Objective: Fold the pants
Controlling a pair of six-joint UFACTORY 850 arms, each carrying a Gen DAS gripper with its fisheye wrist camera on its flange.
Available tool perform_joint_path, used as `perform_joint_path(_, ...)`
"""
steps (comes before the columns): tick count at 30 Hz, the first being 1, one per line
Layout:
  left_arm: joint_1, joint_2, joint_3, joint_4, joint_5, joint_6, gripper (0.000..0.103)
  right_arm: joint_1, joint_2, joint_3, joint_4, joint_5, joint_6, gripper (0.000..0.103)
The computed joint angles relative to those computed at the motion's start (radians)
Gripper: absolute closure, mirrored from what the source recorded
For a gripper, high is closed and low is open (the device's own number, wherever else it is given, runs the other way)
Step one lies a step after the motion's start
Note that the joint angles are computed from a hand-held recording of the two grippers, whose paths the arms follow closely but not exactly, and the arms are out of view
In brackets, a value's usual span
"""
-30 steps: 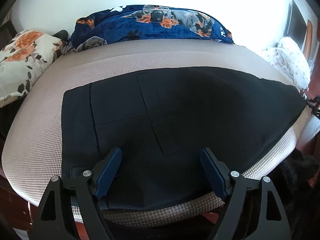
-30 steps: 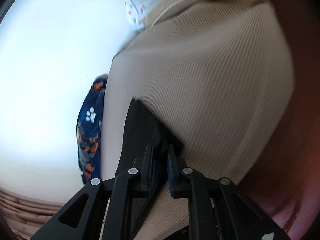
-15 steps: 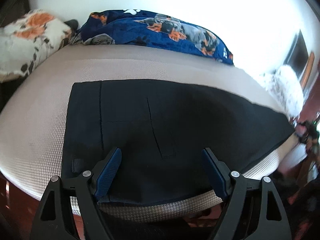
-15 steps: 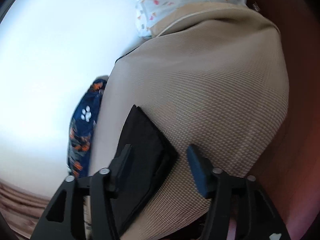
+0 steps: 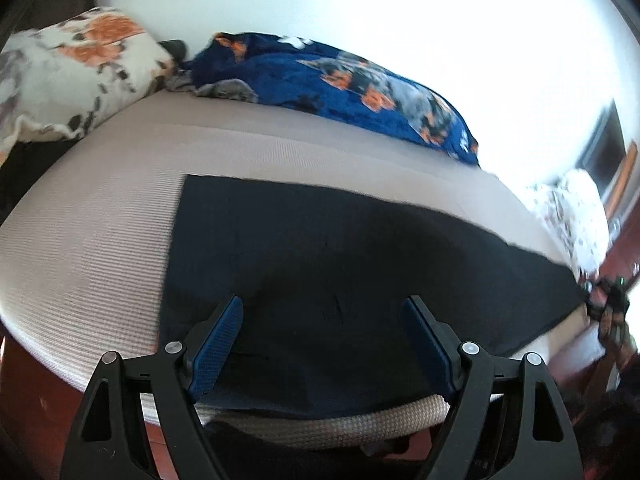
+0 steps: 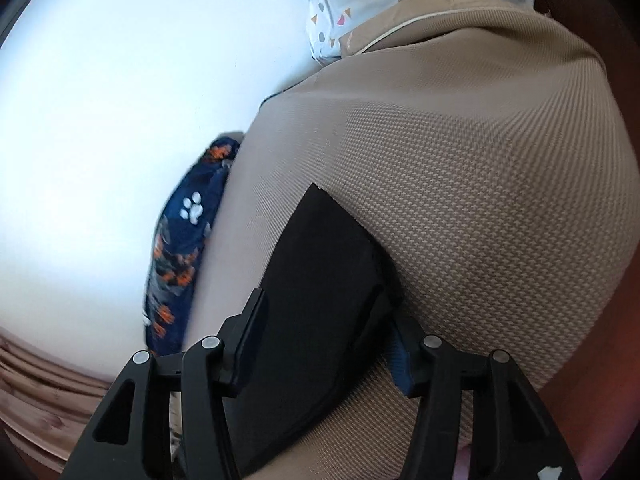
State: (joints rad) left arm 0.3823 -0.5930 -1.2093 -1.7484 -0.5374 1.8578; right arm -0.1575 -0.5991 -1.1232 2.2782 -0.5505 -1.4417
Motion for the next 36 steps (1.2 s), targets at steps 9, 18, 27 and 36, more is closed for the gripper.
perform_joint_path(9, 0.114, 0.034, 0.008, 0.017, -0.054, -0.148, 0.021, 0.016, -0.018, -0.027, -0.018, 0.067, -0.004, 0.093)
perform_joint_path(18, 0.145, 0.03, 0.043, 0.146, -0.124, -0.29, 0.021, 0.013, -0.01, -0.012, -0.01, 0.059, -0.031, 0.092)
perform_joint_path(27, -0.049, 0.072, 0.062, 0.042, -0.025, 0.015, 0.019, -0.01, -0.015, 0.01, -0.013, -0.037, -0.004, 0.091)
perform_joint_path(36, -0.139, -0.036, -0.076, 0.163, -0.028, -0.139, 0.019, -0.008, -0.024, -0.013, -0.047, -0.036, 0.071, 0.084)
